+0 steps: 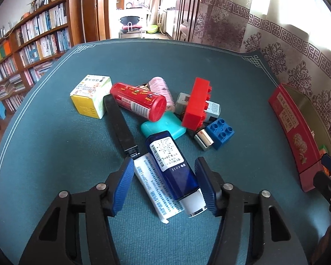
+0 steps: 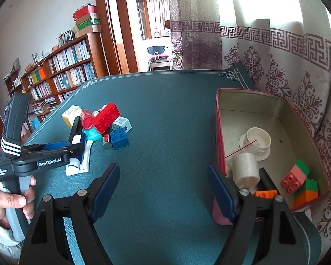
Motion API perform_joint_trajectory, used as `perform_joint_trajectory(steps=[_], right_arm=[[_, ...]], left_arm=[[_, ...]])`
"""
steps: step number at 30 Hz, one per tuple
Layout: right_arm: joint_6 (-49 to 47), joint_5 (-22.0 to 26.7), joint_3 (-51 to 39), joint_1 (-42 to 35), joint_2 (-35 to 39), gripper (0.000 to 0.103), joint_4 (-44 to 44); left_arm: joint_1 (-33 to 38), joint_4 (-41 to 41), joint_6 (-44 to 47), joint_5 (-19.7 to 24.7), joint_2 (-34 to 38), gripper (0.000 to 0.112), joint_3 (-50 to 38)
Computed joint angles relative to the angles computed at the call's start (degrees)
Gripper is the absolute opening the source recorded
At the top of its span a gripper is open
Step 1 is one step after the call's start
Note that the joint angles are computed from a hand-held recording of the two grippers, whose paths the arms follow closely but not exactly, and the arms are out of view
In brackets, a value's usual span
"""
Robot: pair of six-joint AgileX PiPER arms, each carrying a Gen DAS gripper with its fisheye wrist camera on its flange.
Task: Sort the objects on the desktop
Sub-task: 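Grasp the blue KOSE bottle with the left gripper while the right grasps the white packet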
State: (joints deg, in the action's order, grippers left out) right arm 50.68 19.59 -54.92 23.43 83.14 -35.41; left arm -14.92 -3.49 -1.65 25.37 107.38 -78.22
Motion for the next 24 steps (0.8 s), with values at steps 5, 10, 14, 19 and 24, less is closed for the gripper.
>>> perform_joint_trajectory(steps=[5, 10, 14, 19, 24], right_arm=[[-0.6, -0.1, -0.1, -0.2, 0.3, 0.084, 0.7], [-0.9, -0.4, 0.0, -0.1, 1.0, 0.084, 1.0], [0.1, -0.3, 0.1, 0.5, 1.1, 0.084, 0.1], [0.0, -0.2, 0.0, 0.9, 1.6, 0.084, 0.6], [-7.6, -1.4, -0.8, 0.4, 3.0, 0.084, 9.5]], left_arm=[[1.1, 0.2, 1.0, -0.2, -1.4, 0.059, 1.6], [1.4, 3.5, -1.8, 0.6, 0.0, 0.054, 0.1], [0.6, 6.7, -4.0, 1.0, 1.5, 0.054, -1.3], [1.9, 0.7, 1.9, 1.8, 3.2, 0.037, -3.6], [3.3, -4.3, 6.4, 1.2, 2.4, 0.031, -2.6]])
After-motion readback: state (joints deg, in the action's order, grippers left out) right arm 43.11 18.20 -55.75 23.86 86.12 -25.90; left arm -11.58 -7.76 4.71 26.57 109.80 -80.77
